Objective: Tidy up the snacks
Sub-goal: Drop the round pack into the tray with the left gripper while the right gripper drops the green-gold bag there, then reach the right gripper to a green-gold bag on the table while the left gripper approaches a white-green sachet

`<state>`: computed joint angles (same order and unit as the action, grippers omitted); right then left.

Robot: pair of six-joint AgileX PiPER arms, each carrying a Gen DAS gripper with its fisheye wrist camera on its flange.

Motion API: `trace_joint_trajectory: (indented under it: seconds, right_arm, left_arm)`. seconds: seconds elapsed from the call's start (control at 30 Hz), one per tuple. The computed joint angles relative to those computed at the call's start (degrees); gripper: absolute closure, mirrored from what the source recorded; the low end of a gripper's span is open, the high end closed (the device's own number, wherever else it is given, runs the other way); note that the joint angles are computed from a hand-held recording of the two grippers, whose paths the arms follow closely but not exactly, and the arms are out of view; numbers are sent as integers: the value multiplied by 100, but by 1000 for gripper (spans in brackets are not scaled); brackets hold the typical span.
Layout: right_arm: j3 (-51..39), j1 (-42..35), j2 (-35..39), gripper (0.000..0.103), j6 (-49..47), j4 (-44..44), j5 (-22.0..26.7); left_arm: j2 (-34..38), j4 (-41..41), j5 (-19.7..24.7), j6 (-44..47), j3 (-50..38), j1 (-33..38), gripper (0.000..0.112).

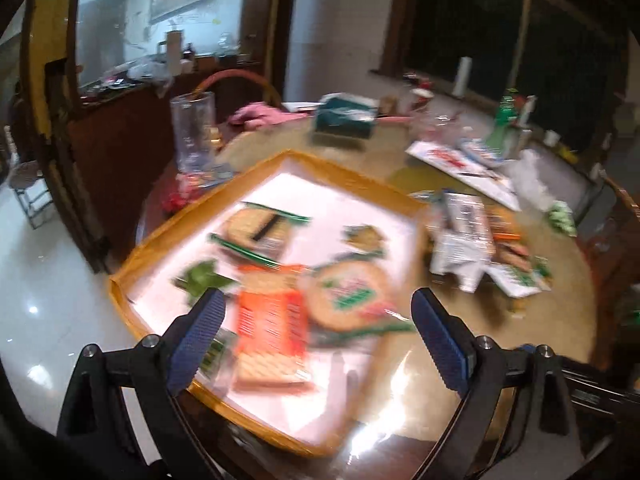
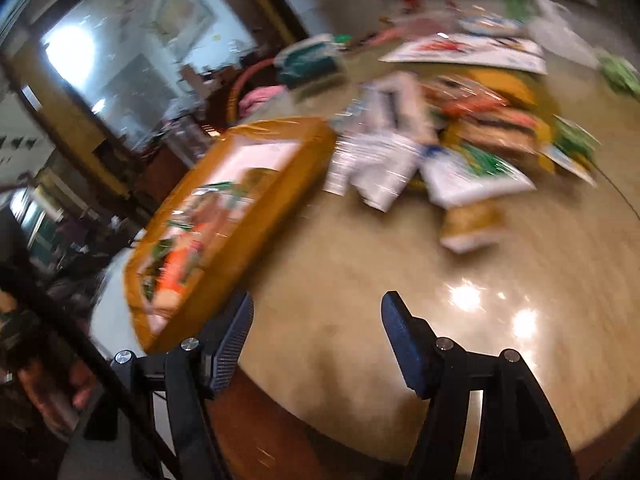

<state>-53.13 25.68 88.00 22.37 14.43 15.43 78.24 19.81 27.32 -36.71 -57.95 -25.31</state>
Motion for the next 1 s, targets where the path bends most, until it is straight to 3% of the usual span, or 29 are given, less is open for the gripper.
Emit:
trace_joint_trajectory:
  seconds: [0.1,0.4,0.5,0.83,1.0]
  right_arm:
    - [432,-80,-311,37,865,-665,-64]
    - [1021,212,-843,37,3029,-2512,87]
    - [1095,205,-882,37,3031,-2561,59]
    - [1273,-142,-970,35,1705,-1430,-157]
    - [1251,-205,-979,35,1732,-1452,-106]
  left_arm:
    - [-138,-501,132,315,-14,-380,18]
    - [-54,-158,392,-53,-63,-1343,18]
    - [-28,-306,342,24,-1,-1394,18]
    - [189,-661,287,260,-25,-1409,18]
    - [278,-1154,149,690,-18,-1273,18]
